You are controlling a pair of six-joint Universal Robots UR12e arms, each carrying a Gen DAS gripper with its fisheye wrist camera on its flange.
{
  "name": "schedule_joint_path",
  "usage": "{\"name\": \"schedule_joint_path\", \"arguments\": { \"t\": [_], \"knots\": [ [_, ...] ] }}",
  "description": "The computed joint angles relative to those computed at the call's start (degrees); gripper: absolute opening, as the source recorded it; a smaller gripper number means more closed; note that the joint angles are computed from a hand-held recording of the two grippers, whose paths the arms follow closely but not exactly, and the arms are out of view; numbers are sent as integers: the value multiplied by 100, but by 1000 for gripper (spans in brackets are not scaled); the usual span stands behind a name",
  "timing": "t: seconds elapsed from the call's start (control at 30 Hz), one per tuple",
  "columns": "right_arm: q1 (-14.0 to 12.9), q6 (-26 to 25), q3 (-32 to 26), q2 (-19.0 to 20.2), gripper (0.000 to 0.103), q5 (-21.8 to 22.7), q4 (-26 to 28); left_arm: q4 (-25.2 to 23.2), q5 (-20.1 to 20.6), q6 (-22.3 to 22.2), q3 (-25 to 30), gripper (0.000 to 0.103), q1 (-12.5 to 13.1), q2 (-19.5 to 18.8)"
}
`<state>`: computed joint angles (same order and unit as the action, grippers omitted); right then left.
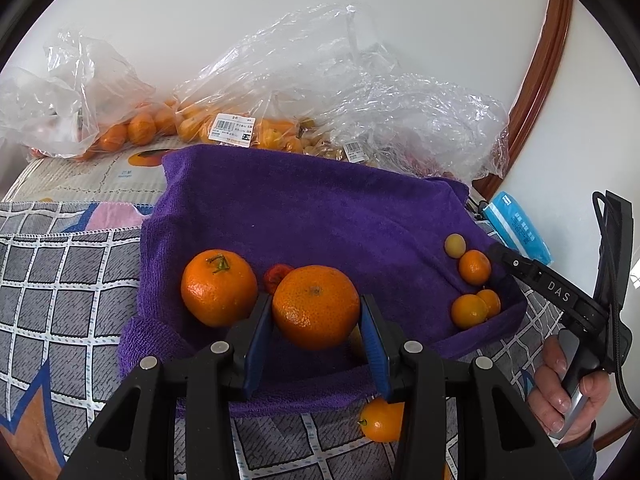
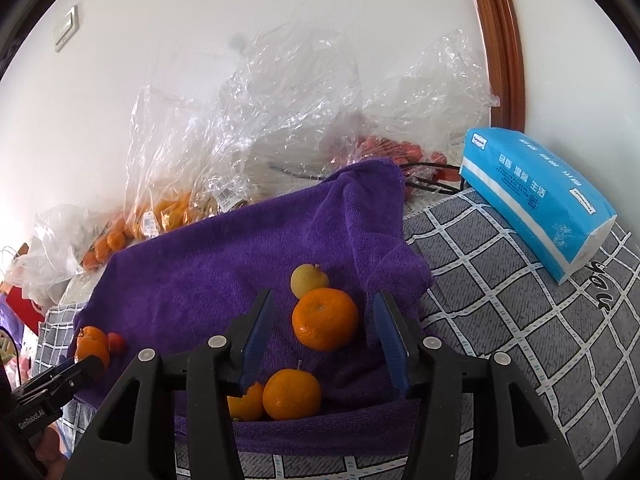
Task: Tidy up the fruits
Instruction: 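Lower the large orange onto the towel and open the left tool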
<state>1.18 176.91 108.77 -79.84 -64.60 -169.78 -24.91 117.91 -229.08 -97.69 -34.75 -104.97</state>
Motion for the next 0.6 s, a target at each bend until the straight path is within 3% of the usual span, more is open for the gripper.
{"name": "schedule_joint_path", "arguments": {
  "t": [0.37, 0.6],
  "knots": [
    [111, -166, 129, -36, 59, -303, -409, 575, 376, 18, -111, 44, -79, 17],
    [172, -248, 201, -67, 60, -430, -722, 681, 497, -50, -138, 44, -94, 47]
  ]
}}
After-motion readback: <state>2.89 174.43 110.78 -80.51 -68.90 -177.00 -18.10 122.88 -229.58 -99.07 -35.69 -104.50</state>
